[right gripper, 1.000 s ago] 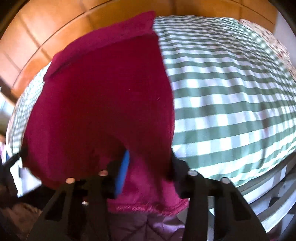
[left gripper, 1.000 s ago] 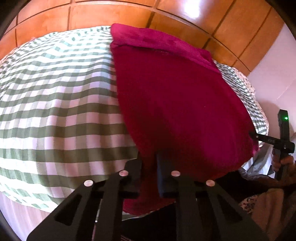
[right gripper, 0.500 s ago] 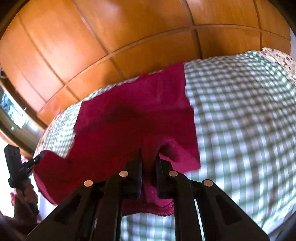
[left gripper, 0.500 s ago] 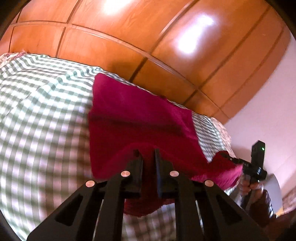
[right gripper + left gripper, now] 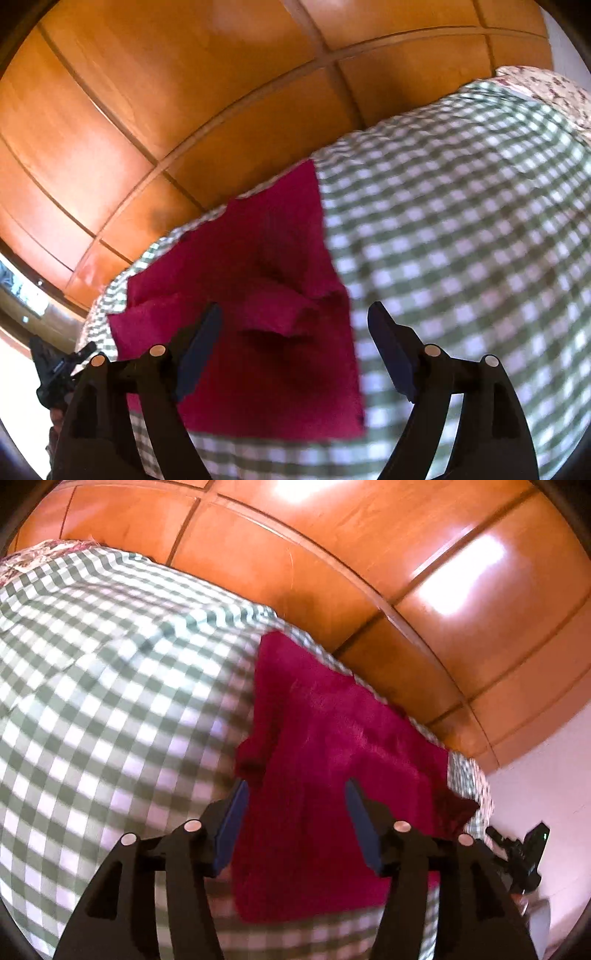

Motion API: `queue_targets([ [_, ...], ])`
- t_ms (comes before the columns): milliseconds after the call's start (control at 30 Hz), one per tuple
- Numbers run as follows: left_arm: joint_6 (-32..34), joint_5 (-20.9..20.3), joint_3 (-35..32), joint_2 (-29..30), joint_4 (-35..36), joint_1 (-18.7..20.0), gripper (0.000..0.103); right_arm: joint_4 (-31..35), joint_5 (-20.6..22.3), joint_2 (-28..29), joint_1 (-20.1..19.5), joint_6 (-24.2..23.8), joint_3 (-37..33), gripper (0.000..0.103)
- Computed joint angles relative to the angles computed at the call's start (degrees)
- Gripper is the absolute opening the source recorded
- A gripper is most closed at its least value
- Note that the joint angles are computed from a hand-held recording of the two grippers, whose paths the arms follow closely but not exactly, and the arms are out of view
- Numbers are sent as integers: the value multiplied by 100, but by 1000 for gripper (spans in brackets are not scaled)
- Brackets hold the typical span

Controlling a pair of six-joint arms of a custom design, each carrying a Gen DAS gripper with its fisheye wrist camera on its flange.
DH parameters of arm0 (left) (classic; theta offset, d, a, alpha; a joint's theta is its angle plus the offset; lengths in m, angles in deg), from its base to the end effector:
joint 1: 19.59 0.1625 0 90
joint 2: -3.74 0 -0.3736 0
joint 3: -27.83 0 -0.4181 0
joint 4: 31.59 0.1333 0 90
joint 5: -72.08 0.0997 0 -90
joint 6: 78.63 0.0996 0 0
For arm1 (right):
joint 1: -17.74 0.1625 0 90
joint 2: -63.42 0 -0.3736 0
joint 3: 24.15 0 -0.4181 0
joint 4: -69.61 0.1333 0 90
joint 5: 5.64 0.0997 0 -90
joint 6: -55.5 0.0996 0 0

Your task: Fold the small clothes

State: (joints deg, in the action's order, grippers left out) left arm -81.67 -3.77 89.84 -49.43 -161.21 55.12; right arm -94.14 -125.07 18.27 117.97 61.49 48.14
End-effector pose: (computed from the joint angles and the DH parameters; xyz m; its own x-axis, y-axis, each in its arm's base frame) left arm -0.0516 -0.7864 0.3653 -0.9790 0.0909 -0.1826 0.1749 0.8347 -0.5222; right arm 0.2193 -0.7399 0.2495 -0.9282 0.2662 0.2599 -0.0253 0.6518 -0.7580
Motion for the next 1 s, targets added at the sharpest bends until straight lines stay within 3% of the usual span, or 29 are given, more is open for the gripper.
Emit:
queue_targets([
  [67,241,38,447,-255,-68,14,63,-47,7,-278,-41,-10,462,83],
  [167,291,114,833,-405,134,3,60,-61,-224,-403,-62,-138,866,82],
  [233,405,221,1042,-458,226,-58,46,53,-294,-346,-88,-92,933,66],
  [300,635,512,1205,-474,50,-182,32,95,-260,-218,-115,-39,860,45],
  [367,680,680,1217,-470,16,-243,15,159,-276,-67,-92,-21,707,34],
  [400,708,711,1251,-505,-25,-258,14,258,-457,15,-37,2,591,25],
  [467,832,722,1411,-672,-130,-283,9,291,-470,-16,28,-31,613,20],
  [600,887,642,1632,-1002,-12,-222,8,187,-296,-393,105,-111,1075,18],
  [700,802,517,2220,-1582,127,-194,8,274,-326,-733,219,-130,1577,18],
  [833,630,339,2997,-2373,427,-163,8,669,-386,-1273,330,108,2377,16],
  [1000,531,329,3368,-2800,515,-149,13,939,-296,-1686,399,359,2965,17],
])
